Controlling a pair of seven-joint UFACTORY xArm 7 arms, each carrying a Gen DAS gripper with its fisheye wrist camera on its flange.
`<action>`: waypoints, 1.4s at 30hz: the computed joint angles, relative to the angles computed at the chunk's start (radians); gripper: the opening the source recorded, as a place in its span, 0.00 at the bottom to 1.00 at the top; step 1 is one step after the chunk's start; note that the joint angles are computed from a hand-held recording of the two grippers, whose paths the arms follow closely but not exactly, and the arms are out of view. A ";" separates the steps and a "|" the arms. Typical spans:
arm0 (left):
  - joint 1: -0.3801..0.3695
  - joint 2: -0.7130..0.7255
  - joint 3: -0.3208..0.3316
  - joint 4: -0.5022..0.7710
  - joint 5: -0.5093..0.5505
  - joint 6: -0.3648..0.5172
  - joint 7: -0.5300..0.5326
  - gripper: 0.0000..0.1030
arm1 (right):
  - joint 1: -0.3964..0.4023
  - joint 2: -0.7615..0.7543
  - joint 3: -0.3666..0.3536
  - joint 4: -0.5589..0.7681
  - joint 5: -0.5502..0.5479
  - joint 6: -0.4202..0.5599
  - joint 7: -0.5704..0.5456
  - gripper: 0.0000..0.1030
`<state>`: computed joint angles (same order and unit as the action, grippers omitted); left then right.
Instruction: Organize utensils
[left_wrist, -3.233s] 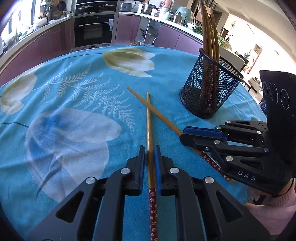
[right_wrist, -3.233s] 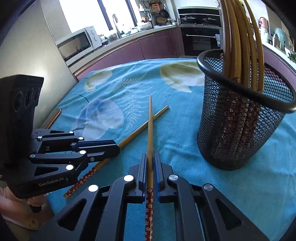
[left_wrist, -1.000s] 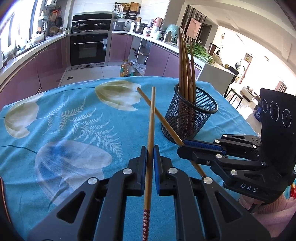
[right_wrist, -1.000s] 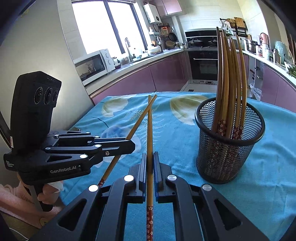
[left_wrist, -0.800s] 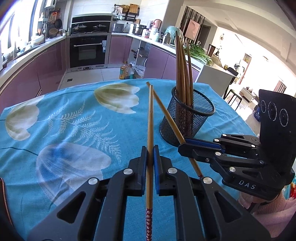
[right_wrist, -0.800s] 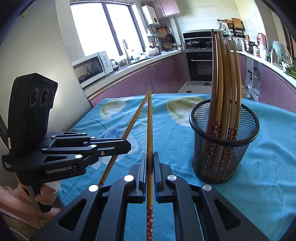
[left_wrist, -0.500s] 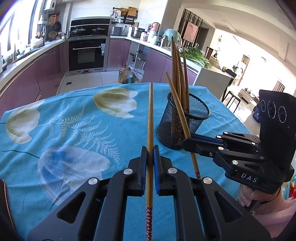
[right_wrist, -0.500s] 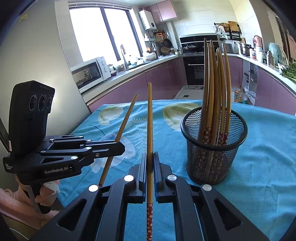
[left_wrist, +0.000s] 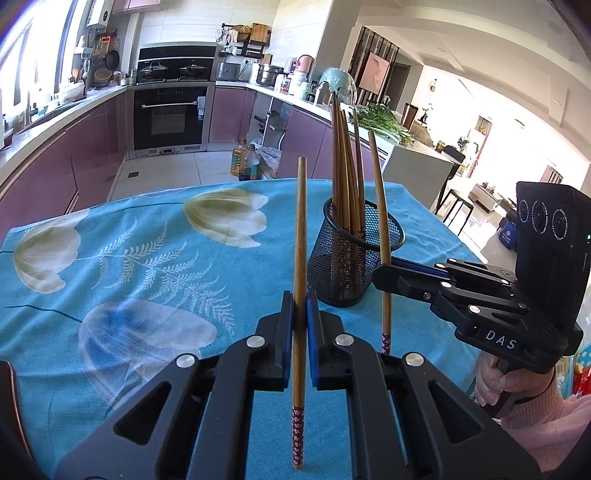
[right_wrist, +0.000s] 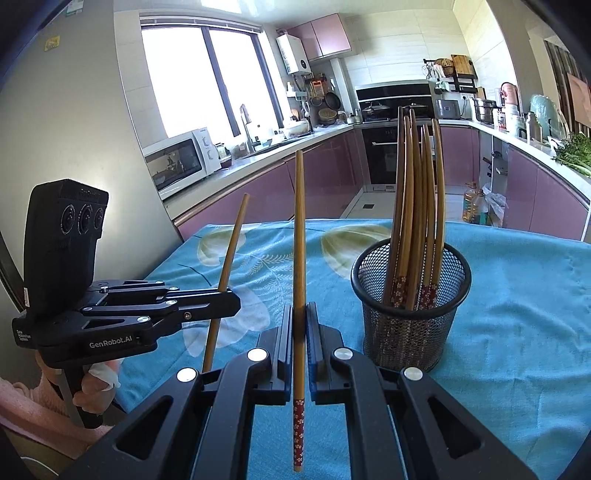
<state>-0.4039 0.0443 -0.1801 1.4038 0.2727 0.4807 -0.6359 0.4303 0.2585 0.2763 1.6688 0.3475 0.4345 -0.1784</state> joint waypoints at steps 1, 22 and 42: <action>0.000 -0.001 0.000 0.000 -0.006 -0.003 0.003 0.07 | 0.002 -0.001 -0.001 -0.001 -0.003 -0.005 0.003 0.06; -0.002 -0.007 -0.003 0.017 0.024 -0.015 0.003 0.07 | -0.005 -0.016 0.002 -0.020 0.010 -0.061 0.003 0.06; -0.001 -0.012 -0.003 0.031 0.042 -0.018 0.001 0.07 | -0.001 0.006 0.000 0.011 -0.023 -0.075 0.033 0.06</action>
